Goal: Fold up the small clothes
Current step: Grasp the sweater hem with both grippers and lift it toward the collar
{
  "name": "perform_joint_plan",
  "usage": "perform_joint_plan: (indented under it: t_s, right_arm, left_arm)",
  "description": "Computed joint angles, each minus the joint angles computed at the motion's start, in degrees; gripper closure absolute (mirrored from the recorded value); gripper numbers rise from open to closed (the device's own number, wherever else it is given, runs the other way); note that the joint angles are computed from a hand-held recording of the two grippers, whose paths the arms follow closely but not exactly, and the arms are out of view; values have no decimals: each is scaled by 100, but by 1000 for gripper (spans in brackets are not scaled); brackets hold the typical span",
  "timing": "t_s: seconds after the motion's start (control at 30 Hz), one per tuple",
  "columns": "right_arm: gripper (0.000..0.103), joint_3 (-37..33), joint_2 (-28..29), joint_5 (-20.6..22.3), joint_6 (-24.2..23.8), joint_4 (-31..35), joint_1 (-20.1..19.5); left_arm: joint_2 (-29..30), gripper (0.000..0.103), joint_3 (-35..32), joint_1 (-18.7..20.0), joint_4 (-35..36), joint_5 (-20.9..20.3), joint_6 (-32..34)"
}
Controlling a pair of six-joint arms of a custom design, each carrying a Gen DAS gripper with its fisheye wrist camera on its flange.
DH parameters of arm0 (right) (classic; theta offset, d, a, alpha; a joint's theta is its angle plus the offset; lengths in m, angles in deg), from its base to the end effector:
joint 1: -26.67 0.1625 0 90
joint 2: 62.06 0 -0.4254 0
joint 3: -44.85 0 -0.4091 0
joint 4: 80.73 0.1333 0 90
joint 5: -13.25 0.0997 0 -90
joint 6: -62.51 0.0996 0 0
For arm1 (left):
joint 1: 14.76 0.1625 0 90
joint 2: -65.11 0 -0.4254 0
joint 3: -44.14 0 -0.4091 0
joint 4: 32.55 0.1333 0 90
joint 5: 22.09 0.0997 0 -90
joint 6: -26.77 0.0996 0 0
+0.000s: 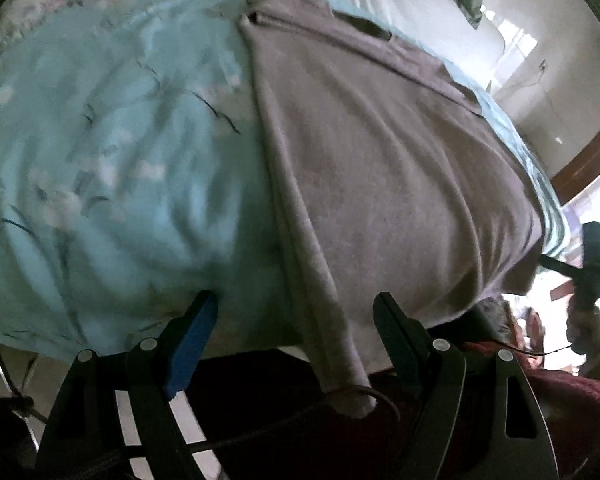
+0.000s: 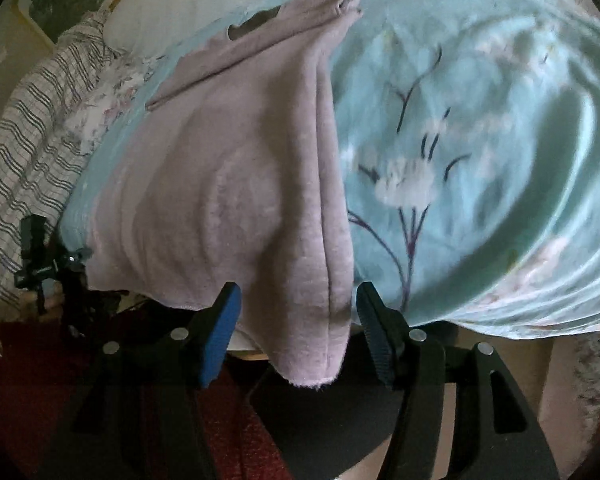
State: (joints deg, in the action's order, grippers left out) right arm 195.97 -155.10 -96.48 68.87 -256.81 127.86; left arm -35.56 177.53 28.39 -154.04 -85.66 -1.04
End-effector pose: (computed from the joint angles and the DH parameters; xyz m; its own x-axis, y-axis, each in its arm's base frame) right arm 0.1610 -0.3003 0.2041 -0.9673 0.0689 0.2442 -0.0646 0.8638 -0.4996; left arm -0.1435 -0.3780 0.2681 -0.8758 0.2646 -0.4036 0.3627 0.9126 -0.1886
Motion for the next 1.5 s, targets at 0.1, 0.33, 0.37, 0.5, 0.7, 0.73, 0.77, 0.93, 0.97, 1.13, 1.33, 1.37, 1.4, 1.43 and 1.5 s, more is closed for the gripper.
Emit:
perform_joint_plan:
  t_s: [0.1, 0.33, 0.37, 0.5, 0.7, 0.73, 0.77, 0.93, 0.97, 1.13, 1.33, 1.37, 1.4, 1.43, 1.5]
  right_arm:
    - [41, 126, 106, 599, -187, -424, -328]
    - [41, 281, 103, 1130, -612, -660, -443]
    - [41, 330, 88, 1141, -655, -759, -453]
    - [41, 324, 104, 1293, -705, -745, -619]
    - [59, 257, 408, 1386, -795, -848, -462]
    - [67, 243, 433, 1412, -821, -838, -437]
    - [78, 223, 444, 1448, -872, -770, -407]
    - [85, 112, 396, 1858, -1114, -507, -201]
    - [86, 104, 373, 1918, -1097, -560, -164]
    - [90, 232, 187, 2699, -1027, -1168, -361]
    - [90, 481, -57, 3716, -756, -2412, -833]
    - [90, 507, -70, 3843, -665, -2690, -936]
    - [90, 496, -52, 3873, -584, -2897, -987]
    - [90, 464, -13, 3820, -519, -3047, -978]
    - [90, 311, 162, 3694, -411, -3344, -940]
  left_arm:
    - [78, 23, -78, 168, -51, -411, 427]
    - [-9, 73, -273, 204, 566, -474, 1062]
    - [-42, 72, -305, 228, 682, -495, 1112]
    - [-37, 56, -341, 446, 716, -486, 1100]
    - [0, 57, -370, 593, 543, -798, 1286]
    - [-8, 73, -415, 607, 615, -812, 1349]
    - [-30, 81, -447, 636, 695, -792, 1415]
    - [-303, 98, -562, 592, 729, -755, 1776]
    - [-376, 98, -589, 583, 639, -810, 1862]
    - [-662, 99, -717, 510, 225, -957, 2032]
    - [-699, 99, -926, 584, -438, -1035, 2294]
    - [-610, 100, -1047, 684, -652, -1058, 2424]
    - [-557, 100, -1007, 677, -899, -1047, 2444]
    - [-473, 100, -975, 669, -1190, -1023, 2469]
    - [-255, 100, -976, 702, -1704, -990, 2551]
